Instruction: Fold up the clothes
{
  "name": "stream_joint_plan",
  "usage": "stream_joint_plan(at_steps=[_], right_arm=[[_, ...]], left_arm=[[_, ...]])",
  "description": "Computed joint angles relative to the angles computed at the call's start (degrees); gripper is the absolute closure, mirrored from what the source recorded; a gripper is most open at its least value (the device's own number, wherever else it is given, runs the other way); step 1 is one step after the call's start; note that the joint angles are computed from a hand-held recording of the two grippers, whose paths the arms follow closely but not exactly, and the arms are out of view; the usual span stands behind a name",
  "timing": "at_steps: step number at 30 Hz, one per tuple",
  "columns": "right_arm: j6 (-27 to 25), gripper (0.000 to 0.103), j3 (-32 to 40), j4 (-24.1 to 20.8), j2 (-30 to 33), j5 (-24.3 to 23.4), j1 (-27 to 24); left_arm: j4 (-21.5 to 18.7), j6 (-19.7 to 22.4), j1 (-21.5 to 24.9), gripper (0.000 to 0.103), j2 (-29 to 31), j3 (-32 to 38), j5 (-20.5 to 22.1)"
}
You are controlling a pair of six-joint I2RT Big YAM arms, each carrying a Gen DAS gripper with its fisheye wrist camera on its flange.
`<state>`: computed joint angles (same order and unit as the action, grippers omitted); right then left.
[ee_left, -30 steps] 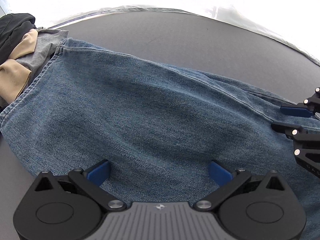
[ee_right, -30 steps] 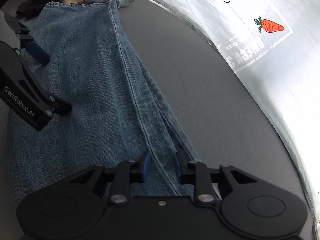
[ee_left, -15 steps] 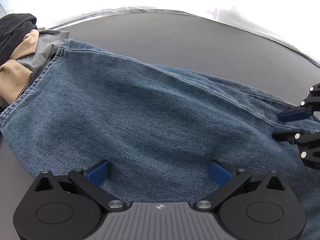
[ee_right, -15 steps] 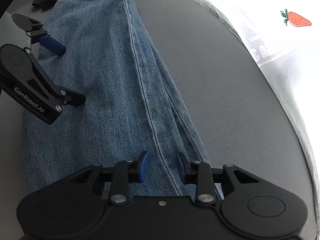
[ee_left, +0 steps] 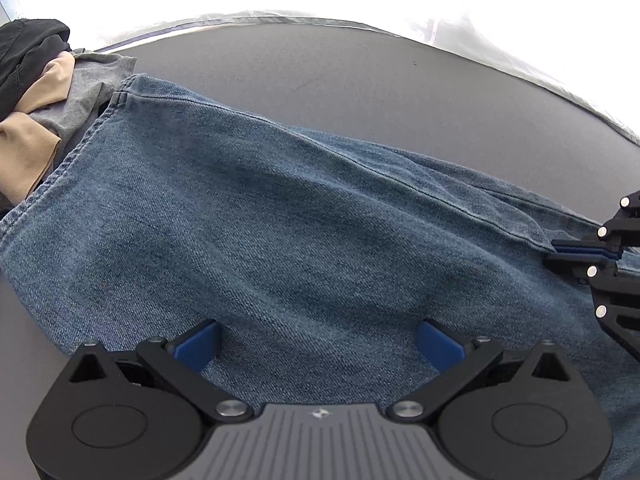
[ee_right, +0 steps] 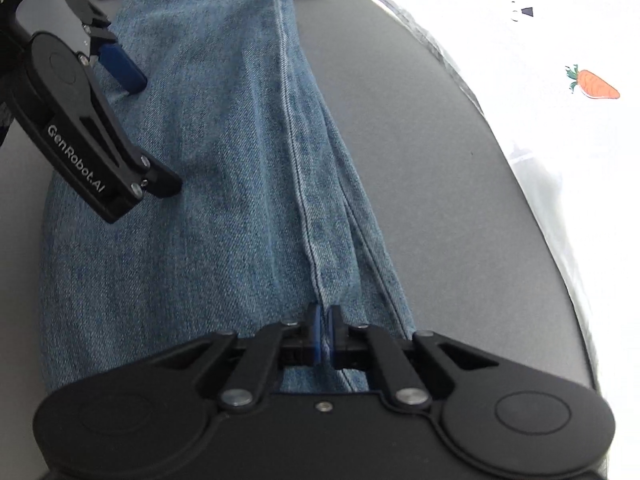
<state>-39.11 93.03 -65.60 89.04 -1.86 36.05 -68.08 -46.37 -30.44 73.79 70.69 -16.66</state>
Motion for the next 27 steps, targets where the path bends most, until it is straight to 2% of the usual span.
stream_joint_plan(at_steps=[4, 6, 8, 13, 17, 18, 21, 24, 27], right_arm=[[7.8, 0.100, 2.2, -0.9, -0.2, -3.4, -2.3], [8.4, 0.100, 3.7, -1.2, 0.7, -3.5, -2.7], [7.5, 0.100, 4.4, -1.3, 1.9, -3.2, -2.8], [13.1, 0.100, 7.5, -0.9, 6.1, -1.5, -2.0], [15.5, 0.098, 4.6, 2.4, 4.4, 0.5, -1.6], [15.8, 0.091, 3.8, 3.2, 3.7, 0.9, -1.6], [19.7, 0.039, -0.3, 8.7, -0.3, 6.2, -2.0], [22.2, 0.054, -3.6, 10.4, -4.4, 10.2, -3.8], [22.9, 0.054, -7.5, 10.0, -8.3, 15.4, -5.5]], left_arm=[[1.7, -0.5, 1.7, 0.000, -1.6, -1.0, 2.5], [1.1, -0.2, 2.0, 0.000, -1.2, -0.4, 2.5], [0.3, 0.3, 2.0, 0.000, -0.9, 0.4, 1.5], [-1.7, 1.3, 2.8, 0.000, -0.8, 1.9, -3.2], [-2.3, 1.7, 4.3, 0.000, -0.5, 1.0, -5.0], [-2.9, 1.2, 3.6, 0.000, -0.6, 1.0, -5.7], [-2.7, 0.8, 3.0, 0.000, -1.0, 0.7, -5.5], [-1.9, 0.8, 3.1, 0.000, -0.9, 0.4, -5.4], [-2.3, -1.2, 3.0, 0.000, 0.0, 0.8, -6.9]])
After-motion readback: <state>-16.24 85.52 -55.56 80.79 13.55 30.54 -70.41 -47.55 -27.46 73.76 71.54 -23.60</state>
